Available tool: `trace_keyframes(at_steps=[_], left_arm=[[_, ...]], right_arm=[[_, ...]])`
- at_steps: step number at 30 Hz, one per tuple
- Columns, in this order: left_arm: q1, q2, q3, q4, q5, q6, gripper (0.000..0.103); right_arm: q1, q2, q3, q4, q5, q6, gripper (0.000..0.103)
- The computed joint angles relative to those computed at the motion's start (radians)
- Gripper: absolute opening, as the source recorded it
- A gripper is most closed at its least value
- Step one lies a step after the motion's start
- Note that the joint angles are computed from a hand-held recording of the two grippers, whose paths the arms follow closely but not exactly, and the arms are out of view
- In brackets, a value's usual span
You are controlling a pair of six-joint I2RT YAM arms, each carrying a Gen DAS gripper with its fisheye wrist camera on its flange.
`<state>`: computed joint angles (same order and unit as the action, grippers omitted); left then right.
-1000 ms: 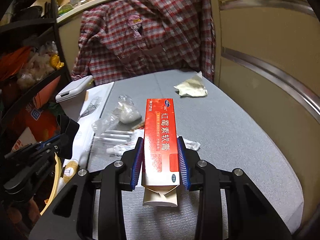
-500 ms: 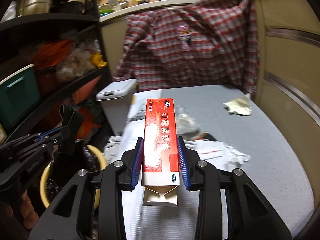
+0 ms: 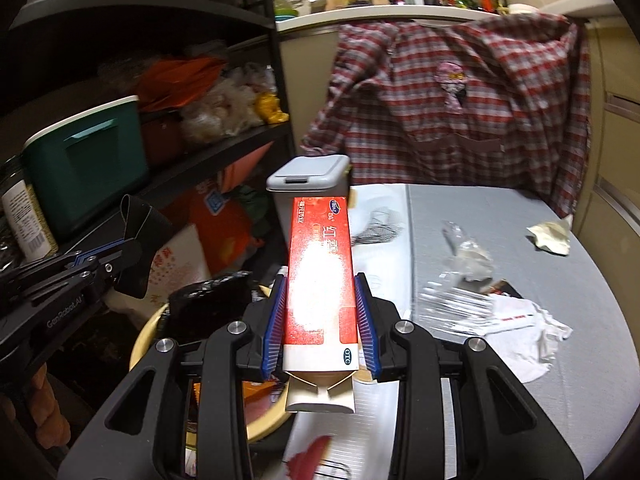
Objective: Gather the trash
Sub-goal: 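Carry the red box and black earphones over the black-lined bin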
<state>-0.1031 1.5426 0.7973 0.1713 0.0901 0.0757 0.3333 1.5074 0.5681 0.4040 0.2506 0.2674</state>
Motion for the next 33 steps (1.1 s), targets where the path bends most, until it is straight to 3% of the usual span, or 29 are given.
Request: trace_keyframes(at_steps=[18, 33], left_arm=[[0.114, 0.068, 0.040, 0.016, 0.070, 0.004, 0.003], [0.146, 0.141, 0.106, -0.019, 0.105, -0.005, 0.003]], right_arm=[[0.103, 0.152, 0.146, -0.048, 0.029, -0.015, 0.034], [0.117, 0.252, 0.230, -0.068, -0.011, -0.002, 0.034]])
